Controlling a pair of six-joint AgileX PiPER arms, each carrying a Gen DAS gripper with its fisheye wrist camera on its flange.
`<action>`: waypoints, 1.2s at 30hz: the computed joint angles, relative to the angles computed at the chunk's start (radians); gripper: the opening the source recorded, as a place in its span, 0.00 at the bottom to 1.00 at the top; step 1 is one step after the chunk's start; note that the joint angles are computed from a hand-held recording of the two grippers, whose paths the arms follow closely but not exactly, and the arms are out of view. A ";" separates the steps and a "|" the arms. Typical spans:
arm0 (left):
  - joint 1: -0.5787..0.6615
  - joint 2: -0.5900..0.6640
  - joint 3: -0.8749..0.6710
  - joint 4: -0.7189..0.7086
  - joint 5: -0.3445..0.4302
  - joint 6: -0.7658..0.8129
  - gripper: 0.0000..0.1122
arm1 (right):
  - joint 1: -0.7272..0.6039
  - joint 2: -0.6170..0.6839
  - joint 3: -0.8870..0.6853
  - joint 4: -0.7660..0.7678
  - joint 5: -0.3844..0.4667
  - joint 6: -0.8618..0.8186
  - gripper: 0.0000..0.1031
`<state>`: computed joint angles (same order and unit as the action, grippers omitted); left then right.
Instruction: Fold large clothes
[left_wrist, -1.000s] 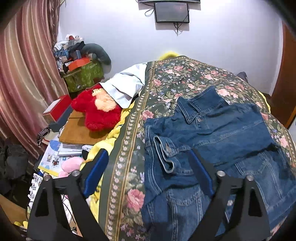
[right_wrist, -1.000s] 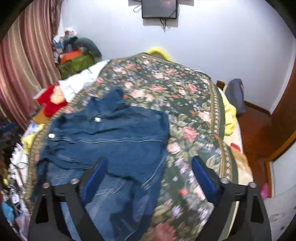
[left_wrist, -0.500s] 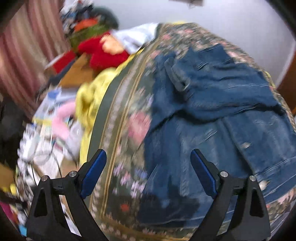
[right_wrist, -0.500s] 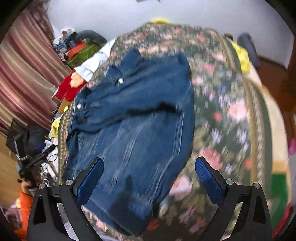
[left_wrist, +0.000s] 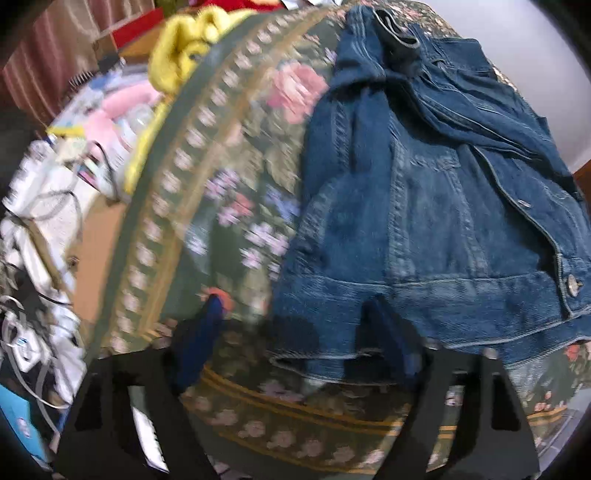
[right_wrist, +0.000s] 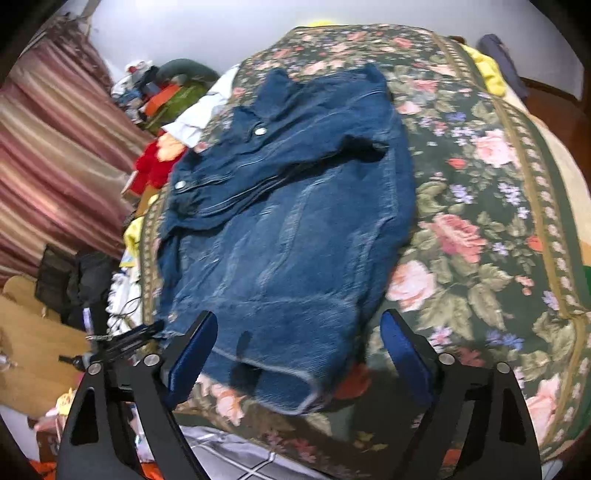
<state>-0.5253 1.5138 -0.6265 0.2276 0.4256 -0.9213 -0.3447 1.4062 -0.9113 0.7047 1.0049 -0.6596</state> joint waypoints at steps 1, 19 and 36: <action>-0.001 0.004 0.002 -0.012 -0.013 0.001 0.58 | 0.012 -0.003 0.004 -0.008 -0.009 0.008 0.78; -0.112 -0.085 -0.307 0.255 0.222 -0.181 0.15 | 0.008 0.037 -0.095 0.152 -0.028 -0.101 0.16; 0.125 0.346 -1.122 0.135 0.314 0.193 0.14 | 0.042 0.471 -0.779 0.176 -0.076 0.125 0.13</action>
<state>-0.4007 1.8596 -1.7482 0.3627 0.7398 -0.7278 -0.3024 1.8770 -1.6907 0.8803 0.9287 -0.5347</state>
